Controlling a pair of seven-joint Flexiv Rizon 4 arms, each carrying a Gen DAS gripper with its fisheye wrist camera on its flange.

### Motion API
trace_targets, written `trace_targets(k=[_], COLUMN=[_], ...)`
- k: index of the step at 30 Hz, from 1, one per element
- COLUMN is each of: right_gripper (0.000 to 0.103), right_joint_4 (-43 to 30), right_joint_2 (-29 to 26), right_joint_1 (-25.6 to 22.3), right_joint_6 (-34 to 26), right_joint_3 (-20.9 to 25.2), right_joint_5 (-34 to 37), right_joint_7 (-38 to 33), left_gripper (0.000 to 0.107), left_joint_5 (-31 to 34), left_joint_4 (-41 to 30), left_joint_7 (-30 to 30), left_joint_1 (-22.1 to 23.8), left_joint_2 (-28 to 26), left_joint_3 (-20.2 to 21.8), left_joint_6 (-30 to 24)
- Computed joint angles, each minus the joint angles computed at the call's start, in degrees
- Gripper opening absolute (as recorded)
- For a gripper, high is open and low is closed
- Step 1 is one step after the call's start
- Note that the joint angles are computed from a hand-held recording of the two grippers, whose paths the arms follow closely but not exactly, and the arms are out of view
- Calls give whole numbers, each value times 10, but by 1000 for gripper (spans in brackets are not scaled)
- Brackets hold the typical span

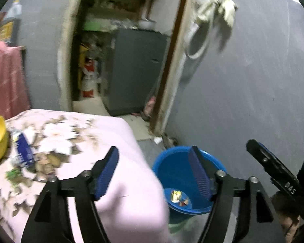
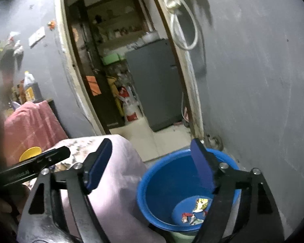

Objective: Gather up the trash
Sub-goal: 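Return both tools over the table toward the remaining trash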

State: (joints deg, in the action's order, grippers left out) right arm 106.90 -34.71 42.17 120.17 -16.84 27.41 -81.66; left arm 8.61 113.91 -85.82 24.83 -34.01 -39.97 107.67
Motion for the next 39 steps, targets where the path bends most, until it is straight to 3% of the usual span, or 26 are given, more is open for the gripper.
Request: trace_targets(k=[6, 8, 10, 17, 26, 32, 39], right_gripper=[103, 103, 103, 103, 103, 103, 103], right_joint_4=[-1, -6, -12, -36, -87, -124, -152], right_joint_2=[14, 14, 14, 12, -6, -22, -47], right_joint_1=[44, 53, 59, 80, 102, 121, 142], right_joint_6=[28, 41, 53, 92, 120, 93, 23], right_joint_3=[-3, 4, 15, 58, 107, 117, 91], right_joint_5=[25, 35, 45, 87, 141, 183, 187], right_joint_7=[-40, -58, -77, -148, -245, -324, -337], left_gripper=[87, 96, 97, 101, 101, 101, 101], left_joint_5=[30, 39, 47, 26, -5, -12, -10], left_joint_4=[61, 78, 101, 162, 223, 236, 234], left_joint_7=[-73, -98, -119, -132, -115, -113, -109], left_joint_1=[59, 63, 59, -13, -83, -114, -114], left_joint_2=[55, 78, 99, 148, 149, 128, 101], left_joint_3=[0, 21, 53, 199, 341, 405, 424], left_joint_6=[72, 99, 141, 244, 351, 383, 397])
